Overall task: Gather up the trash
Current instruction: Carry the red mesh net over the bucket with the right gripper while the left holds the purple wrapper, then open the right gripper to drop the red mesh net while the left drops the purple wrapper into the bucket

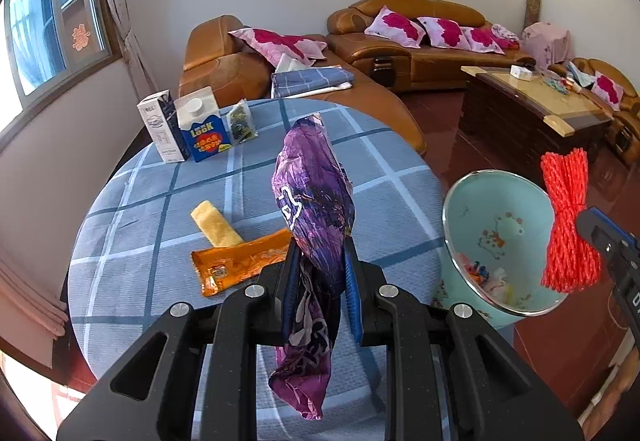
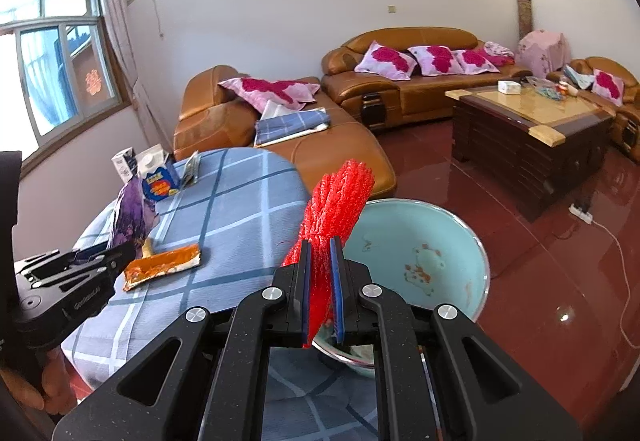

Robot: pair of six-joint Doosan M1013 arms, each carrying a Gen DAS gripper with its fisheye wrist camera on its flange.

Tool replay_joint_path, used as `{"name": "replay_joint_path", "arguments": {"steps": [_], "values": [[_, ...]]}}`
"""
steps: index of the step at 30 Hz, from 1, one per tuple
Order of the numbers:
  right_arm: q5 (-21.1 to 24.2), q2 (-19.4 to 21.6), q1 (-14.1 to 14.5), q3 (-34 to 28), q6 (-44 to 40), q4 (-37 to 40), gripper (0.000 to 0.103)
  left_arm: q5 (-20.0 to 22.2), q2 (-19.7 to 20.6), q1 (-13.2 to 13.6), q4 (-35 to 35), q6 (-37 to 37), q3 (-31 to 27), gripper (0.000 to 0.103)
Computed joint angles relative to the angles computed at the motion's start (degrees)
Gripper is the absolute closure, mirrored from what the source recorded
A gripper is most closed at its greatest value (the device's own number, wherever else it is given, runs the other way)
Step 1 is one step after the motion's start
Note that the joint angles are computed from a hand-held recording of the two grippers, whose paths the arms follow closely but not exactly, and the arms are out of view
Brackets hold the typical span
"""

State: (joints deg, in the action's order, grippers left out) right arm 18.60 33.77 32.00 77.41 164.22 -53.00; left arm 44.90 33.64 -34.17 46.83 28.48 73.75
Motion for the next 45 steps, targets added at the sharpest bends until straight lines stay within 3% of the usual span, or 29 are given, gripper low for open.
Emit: {"name": "replay_joint_path", "arguments": {"steps": [8, 20, 31, 38, 40, 45], "values": [[1.87, -0.09, -0.75, 0.89, 6.53, -5.28, 0.093, 0.54, 1.08, -1.02, -0.21, 1.82, -1.73, 0.082], [4.41, 0.62, -2.07, 1.03, 9.96, -6.47, 0.093, 0.65, 3.38, -1.58, -2.76, 5.95, -5.40, 0.082], [7.29, 2.54, -2.39, -0.95, 1.82, 0.57, 0.093, 0.29, 4.61, -1.52, -5.46, 8.43, -7.20, 0.082], [6.56, 3.50, -2.81, -1.62, -4.88, 6.11, 0.091, 0.35, 4.81, -1.42, -6.27, 8.90, -7.45, 0.082], [6.50, 3.55, -2.83, -1.57, -4.33, 5.63, 0.083, 0.34, 4.87, -1.39, -6.28, 9.04, -7.52, 0.082], [5.62, 2.83, -2.84, -0.61, -0.19, 2.17, 0.082, 0.55, 5.23, -1.47, -6.58, 9.51, -7.99, 0.082]]}}
